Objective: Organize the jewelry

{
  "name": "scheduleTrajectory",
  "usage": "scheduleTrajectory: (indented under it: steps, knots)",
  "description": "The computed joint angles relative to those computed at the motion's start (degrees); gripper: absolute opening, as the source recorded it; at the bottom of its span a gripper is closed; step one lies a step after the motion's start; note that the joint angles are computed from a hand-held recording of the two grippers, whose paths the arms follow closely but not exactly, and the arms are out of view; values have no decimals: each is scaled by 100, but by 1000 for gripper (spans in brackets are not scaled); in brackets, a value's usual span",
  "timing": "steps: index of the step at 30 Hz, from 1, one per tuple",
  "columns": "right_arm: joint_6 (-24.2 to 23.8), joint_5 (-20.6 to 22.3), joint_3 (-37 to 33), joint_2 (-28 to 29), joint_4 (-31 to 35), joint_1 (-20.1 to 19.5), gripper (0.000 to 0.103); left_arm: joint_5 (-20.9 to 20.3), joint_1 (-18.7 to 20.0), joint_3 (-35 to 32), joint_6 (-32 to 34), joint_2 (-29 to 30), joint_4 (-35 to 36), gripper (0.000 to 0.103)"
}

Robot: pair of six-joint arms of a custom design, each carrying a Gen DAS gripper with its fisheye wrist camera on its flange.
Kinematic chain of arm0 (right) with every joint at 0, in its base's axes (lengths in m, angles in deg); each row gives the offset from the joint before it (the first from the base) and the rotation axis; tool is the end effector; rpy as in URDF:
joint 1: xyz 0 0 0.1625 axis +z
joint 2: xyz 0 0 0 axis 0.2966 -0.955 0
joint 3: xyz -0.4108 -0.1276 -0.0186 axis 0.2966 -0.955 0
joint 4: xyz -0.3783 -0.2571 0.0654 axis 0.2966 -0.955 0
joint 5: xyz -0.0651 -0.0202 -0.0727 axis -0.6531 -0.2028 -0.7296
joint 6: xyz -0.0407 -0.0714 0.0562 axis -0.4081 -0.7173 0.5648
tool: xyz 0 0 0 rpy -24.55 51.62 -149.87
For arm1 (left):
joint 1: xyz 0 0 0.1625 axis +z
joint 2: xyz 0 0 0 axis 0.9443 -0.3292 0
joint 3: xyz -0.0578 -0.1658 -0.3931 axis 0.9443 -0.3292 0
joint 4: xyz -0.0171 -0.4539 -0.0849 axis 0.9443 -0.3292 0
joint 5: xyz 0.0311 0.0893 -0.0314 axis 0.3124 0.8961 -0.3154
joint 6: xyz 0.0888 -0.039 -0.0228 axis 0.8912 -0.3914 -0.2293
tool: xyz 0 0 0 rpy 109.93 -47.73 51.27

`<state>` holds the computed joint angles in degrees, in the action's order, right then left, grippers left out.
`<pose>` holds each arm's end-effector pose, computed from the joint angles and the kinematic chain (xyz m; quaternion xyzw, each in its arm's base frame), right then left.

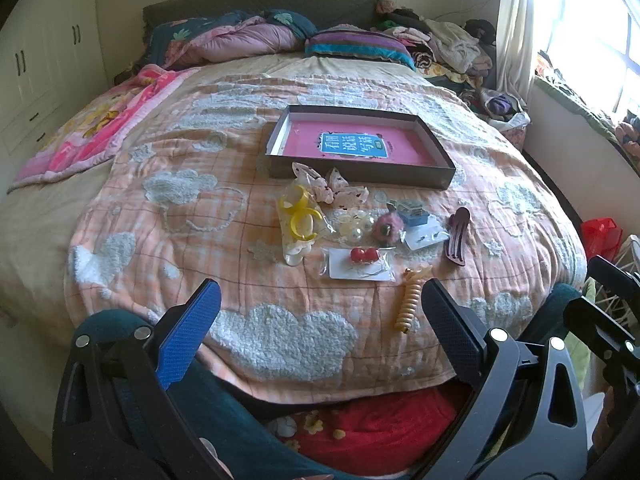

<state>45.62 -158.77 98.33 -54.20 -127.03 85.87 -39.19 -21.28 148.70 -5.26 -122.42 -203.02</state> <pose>0.2814 -0.7189 0.2231 0.3509 -0.8779 0.2816 0.1642 -0.2826 -0.6749 0.2381 0.0293 0.8395 -0.3870 0.3803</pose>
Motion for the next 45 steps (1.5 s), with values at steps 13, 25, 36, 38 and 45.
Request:
scheduleTrajectory:
  steps: [13,25,36,38,45]
  knots:
    - [12,14,9,-4,1,-5,99,18,-4,12,32,-2,-42,94]
    - [41,25,16,5,78,-9,99,13,1,10,12,-7,-33,94]
    - [156,0,-499,362,694,14,99,134,235,12,-885,-355,914,94]
    - [134,17,-633,478,855,30,99,298,281,67,-965,-420,800,94]
    - [84,56,-1209,969,1719,115,99,650,445,-2,-1523,-612,1310,94]
